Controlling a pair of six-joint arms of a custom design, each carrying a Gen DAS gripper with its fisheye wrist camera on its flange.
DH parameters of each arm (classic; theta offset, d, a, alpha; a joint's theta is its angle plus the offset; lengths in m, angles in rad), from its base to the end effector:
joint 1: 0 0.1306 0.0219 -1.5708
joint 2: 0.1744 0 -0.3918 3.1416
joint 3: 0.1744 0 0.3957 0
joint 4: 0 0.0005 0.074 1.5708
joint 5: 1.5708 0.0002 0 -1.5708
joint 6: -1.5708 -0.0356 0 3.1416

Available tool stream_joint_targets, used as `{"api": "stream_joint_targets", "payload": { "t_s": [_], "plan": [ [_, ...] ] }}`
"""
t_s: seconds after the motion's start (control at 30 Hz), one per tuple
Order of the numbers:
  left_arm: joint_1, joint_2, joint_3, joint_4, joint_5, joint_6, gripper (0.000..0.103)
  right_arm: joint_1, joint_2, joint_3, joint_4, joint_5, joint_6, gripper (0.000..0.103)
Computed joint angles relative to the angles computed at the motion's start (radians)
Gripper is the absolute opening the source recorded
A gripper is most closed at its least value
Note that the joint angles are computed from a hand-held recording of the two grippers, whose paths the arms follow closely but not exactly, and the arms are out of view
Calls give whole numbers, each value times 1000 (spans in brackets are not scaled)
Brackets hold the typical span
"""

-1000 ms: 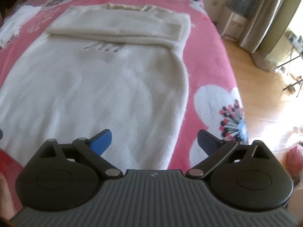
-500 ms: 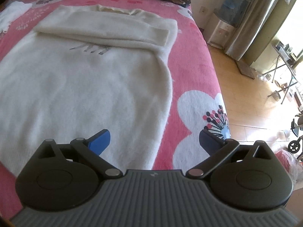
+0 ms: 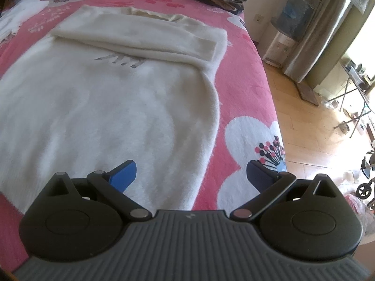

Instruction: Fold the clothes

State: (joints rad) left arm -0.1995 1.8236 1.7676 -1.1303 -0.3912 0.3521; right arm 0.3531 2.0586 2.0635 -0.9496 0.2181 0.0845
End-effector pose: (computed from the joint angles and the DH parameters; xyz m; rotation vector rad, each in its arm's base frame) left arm 0.6095 -0.1099 0.3659 -0.3034 2.6304 0.3641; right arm 0.6804 0.2420 0.3533 -0.4542 2.4489 -0.1622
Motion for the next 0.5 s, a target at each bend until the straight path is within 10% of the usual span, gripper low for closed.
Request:
{"api": "stream_joint_targets", "payload": {
  "t_s": [0.5],
  "plan": [
    [23,6,-2,-32,11,77,97,-14,-19,-23,4,-134,10,102]
  ]
}}
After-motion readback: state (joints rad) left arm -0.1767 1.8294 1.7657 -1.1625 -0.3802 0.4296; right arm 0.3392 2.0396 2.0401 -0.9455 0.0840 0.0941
